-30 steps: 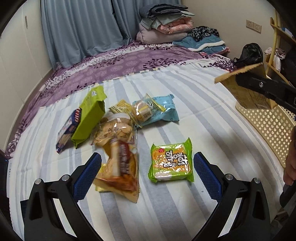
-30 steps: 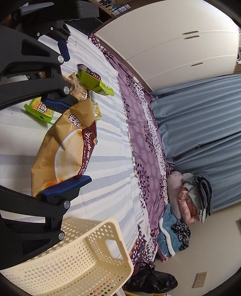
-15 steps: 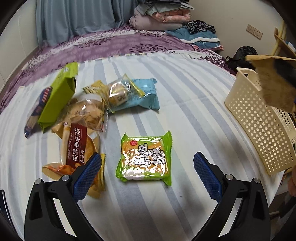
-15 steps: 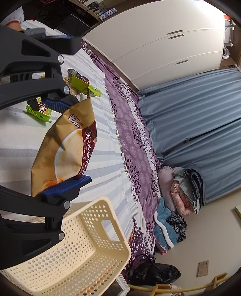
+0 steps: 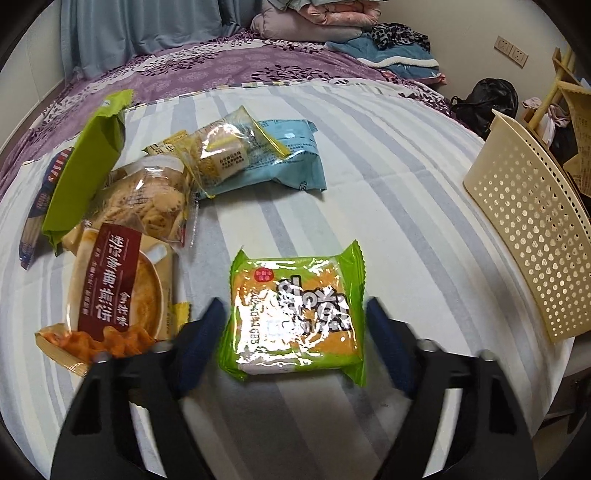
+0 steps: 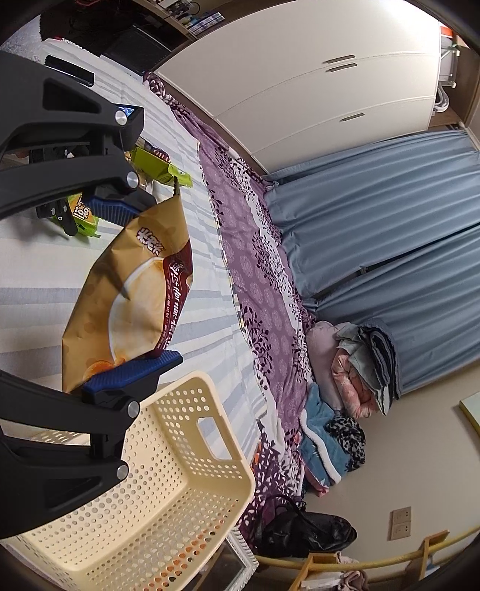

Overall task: Organize snacks
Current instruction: 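Grasp the green MOKO pack with the left gripper while the right gripper carries the chip bag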

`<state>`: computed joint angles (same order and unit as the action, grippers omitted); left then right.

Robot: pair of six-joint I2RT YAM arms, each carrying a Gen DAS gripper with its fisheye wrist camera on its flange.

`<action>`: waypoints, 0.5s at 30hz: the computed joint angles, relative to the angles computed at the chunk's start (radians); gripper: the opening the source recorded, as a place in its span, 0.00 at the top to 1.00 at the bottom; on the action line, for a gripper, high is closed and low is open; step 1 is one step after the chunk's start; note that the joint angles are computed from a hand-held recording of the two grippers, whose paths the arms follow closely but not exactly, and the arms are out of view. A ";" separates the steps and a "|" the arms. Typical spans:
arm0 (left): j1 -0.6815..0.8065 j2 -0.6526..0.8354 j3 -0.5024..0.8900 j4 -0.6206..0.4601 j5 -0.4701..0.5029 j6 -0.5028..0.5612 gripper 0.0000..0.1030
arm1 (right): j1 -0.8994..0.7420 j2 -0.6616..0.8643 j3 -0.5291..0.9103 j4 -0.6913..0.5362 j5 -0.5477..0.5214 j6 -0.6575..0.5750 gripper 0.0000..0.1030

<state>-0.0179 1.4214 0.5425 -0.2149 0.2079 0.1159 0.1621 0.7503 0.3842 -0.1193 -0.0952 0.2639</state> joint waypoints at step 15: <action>0.002 -0.188 0.005 -0.101 0.012 -0.007 0.36 | -0.164 -0.134 0.020 -0.096 -0.075 -0.028 0.39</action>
<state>-0.0162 1.2338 0.5474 -0.3156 0.2202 0.1085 -0.0022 0.6166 0.4044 -0.2149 -0.1705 0.2361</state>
